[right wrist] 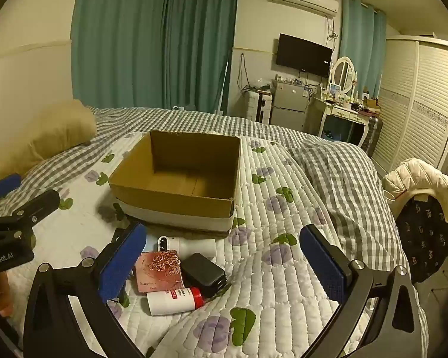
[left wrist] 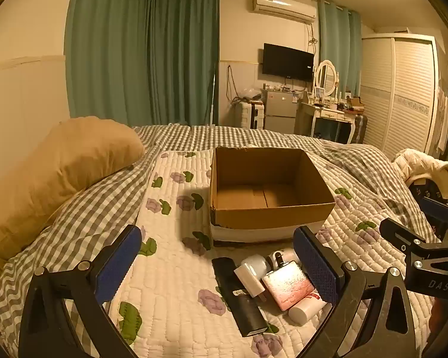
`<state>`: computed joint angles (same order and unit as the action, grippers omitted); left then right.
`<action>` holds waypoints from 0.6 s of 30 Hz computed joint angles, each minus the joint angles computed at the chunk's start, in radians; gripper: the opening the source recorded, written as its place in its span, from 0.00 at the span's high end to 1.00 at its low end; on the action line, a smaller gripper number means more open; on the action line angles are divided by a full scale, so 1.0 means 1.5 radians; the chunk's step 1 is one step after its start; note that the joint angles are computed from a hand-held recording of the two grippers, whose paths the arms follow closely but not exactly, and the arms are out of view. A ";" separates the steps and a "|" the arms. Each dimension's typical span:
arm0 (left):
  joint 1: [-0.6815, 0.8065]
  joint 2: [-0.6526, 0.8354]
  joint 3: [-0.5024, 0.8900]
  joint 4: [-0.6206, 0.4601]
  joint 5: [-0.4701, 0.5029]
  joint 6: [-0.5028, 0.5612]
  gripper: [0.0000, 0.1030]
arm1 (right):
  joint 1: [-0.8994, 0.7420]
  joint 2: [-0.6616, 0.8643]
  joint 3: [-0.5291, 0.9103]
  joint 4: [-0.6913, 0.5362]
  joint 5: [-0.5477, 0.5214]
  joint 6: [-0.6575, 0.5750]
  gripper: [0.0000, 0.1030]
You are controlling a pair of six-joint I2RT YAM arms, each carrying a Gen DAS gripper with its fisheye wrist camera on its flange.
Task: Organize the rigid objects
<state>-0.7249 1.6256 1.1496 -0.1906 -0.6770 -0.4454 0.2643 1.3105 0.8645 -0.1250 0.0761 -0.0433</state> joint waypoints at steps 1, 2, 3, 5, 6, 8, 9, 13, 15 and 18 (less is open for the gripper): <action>-0.003 0.001 0.001 -0.001 -0.005 0.003 0.00 | 0.001 0.001 0.002 -0.002 0.000 0.001 0.00; -0.007 0.002 0.003 -0.003 -0.009 0.006 0.00 | 0.003 0.002 0.003 -0.003 0.000 0.002 0.00; -0.010 0.002 0.005 -0.006 -0.011 0.007 0.00 | 0.004 0.003 0.004 -0.003 0.000 0.003 0.00; 0.000 -0.002 -0.001 -0.002 0.010 -0.001 0.00 | 0.007 0.003 0.006 -0.005 0.000 0.006 0.00; 0.000 -0.003 -0.002 -0.001 0.011 -0.001 0.00 | -0.005 0.006 0.005 -0.001 -0.014 -0.001 0.00; 0.003 -0.003 -0.002 -0.004 0.015 -0.001 0.00 | -0.008 0.002 -0.008 0.009 -0.019 -0.004 0.00; 0.004 -0.002 -0.001 -0.006 0.016 -0.001 0.00 | -0.005 0.003 -0.008 0.008 -0.017 -0.003 0.00; -0.002 0.007 0.003 -0.008 0.006 -0.012 0.00 | -0.013 0.003 -0.017 0.013 -0.026 -0.009 0.00; -0.002 0.008 0.005 -0.011 0.007 -0.015 0.00 | -0.004 0.009 -0.007 0.004 -0.016 -0.006 0.00; 0.000 0.010 0.009 -0.018 0.011 -0.020 0.00 | -0.005 0.009 -0.006 0.002 -0.017 -0.006 0.00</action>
<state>-0.7244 1.6402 1.1632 -0.2171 -0.6607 -0.4754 0.2565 1.3241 0.8556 -0.1221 0.0509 -0.0529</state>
